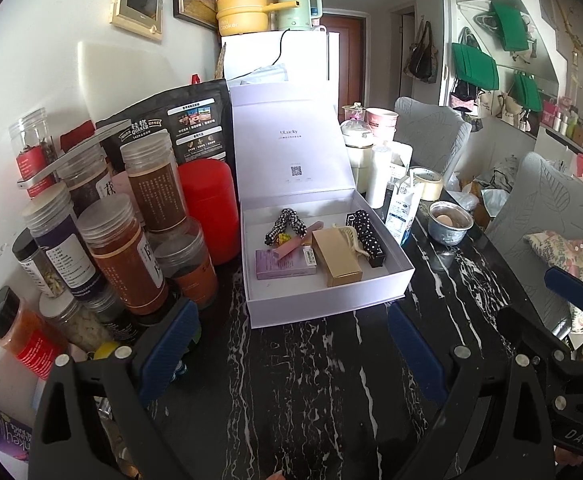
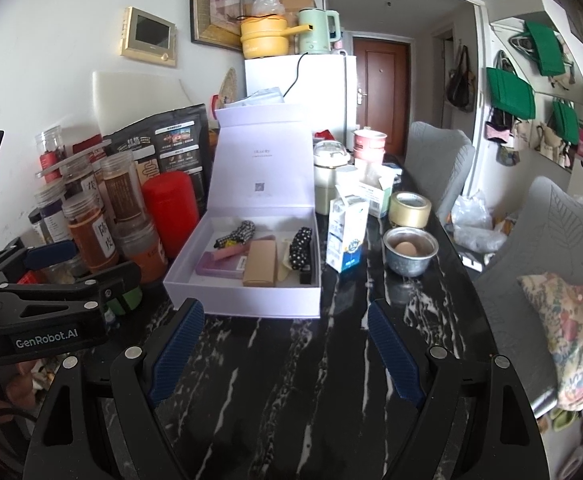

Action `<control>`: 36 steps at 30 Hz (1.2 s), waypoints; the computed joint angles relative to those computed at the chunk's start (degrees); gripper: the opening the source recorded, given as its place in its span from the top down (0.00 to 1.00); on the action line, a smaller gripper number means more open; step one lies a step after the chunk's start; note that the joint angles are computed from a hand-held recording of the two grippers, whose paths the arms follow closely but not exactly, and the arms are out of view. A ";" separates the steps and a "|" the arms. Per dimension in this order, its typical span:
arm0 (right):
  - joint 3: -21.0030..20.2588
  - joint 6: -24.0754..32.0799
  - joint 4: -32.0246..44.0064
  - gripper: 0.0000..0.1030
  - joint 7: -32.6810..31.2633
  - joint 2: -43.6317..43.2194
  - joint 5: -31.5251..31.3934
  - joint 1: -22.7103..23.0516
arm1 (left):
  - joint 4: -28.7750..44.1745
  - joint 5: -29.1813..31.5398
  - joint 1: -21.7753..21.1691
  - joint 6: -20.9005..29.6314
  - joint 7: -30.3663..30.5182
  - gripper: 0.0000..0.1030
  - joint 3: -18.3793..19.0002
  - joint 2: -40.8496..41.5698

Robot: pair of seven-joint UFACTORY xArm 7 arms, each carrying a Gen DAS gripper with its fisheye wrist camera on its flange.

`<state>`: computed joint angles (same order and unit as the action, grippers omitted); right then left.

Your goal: Organize rigid objects

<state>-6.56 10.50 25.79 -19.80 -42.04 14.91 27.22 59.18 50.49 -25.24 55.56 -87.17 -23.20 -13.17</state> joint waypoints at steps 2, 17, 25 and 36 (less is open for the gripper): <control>0.37 -0.10 -0.24 0.18 0.17 -0.41 -0.23 -0.34 | 0.01 -0.01 -0.04 0.14 0.00 0.06 -0.05 0.04; 2.00 -0.21 -1.09 0.18 2.41 -1.25 -2.54 -2.01 | 0.29 -0.84 -0.53 2.57 0.54 0.06 -0.34 0.23; 2.32 -0.07 -1.10 0.18 3.21 -1.21 -3.29 -2.76 | 0.59 -1.18 -0.99 2.44 1.67 0.06 0.08 0.65; 2.62 0.18 -0.81 0.18 3.64 -0.90 -3.82 -3.34 | 0.54 -1.49 -1.05 2.27 2.42 0.06 0.30 0.65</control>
